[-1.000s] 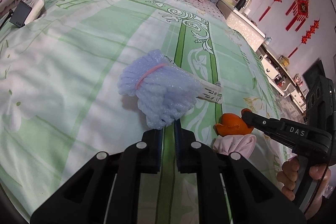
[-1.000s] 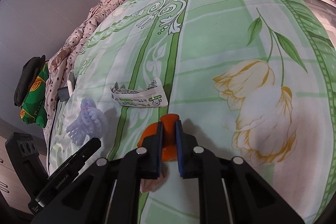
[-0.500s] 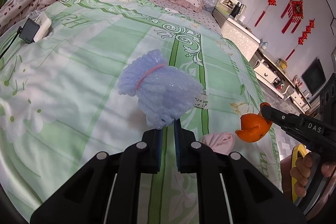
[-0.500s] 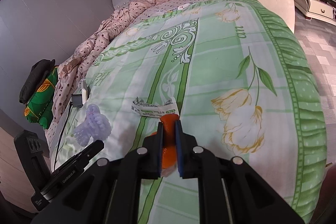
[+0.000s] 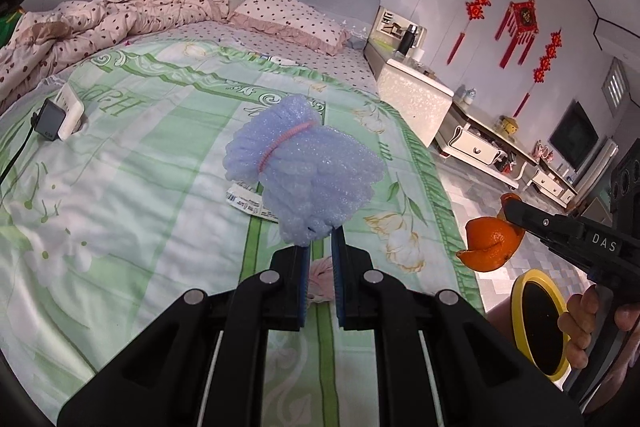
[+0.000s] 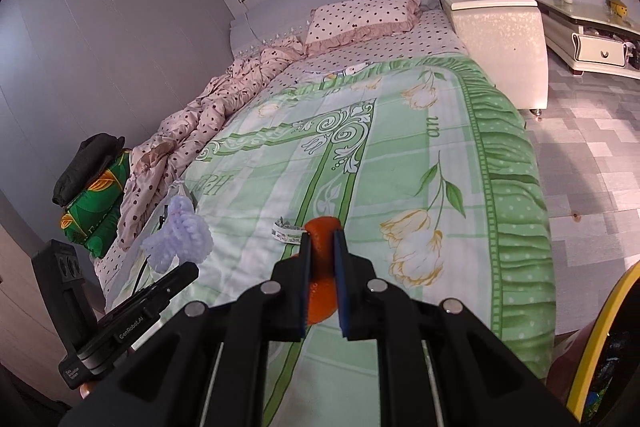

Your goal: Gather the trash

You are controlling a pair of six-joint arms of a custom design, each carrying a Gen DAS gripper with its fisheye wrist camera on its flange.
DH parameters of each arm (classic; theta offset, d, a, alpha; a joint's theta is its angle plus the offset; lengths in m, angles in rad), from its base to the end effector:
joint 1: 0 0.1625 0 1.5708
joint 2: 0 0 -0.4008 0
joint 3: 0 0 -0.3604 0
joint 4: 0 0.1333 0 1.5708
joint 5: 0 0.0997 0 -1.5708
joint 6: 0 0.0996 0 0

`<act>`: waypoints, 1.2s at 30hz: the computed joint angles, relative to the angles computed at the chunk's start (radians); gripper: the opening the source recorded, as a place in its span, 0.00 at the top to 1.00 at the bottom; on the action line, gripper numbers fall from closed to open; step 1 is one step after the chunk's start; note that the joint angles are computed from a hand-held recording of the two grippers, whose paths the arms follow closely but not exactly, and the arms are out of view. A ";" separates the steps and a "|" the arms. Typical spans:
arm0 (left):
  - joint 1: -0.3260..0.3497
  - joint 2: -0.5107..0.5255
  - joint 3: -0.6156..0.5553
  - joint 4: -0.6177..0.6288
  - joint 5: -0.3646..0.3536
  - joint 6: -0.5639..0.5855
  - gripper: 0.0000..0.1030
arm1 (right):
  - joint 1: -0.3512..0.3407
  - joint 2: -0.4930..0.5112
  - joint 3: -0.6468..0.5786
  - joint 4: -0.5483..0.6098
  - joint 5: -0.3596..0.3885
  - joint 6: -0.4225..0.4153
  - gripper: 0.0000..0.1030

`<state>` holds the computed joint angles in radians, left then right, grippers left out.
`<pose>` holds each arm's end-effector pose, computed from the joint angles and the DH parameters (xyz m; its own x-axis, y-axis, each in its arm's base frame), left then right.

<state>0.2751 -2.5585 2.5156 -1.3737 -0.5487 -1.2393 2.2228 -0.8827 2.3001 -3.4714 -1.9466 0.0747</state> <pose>-0.0524 -0.2416 0.3320 -0.9043 -0.0789 -0.4196 0.2948 0.5957 -0.7472 0.3444 -0.2918 0.0802 -0.8806 -0.3752 0.2894 -0.4729 0.7339 -0.4876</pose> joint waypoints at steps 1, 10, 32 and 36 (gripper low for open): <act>-0.041 0.004 -0.011 0.049 -0.003 -0.044 0.91 | 0.003 -0.021 0.014 -0.005 -0.003 -0.001 0.90; -0.267 0.155 -0.028 0.038 -0.043 -0.160 0.91 | 0.031 -0.253 0.143 -0.020 -0.071 -0.010 0.90; -0.213 0.908 0.023 -1.152 -0.206 0.370 0.91 | -0.078 -0.880 0.348 0.141 -0.246 -0.085 0.90; -0.182 1.055 0.013 -1.314 -0.261 0.418 0.91 | -0.124 -0.954 0.378 0.146 -0.255 -0.117 0.90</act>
<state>0.0929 -1.5033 2.5289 -2.6881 -0.8102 -0.8212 2.0988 -1.8368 2.6780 -3.3256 -2.2016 -0.0427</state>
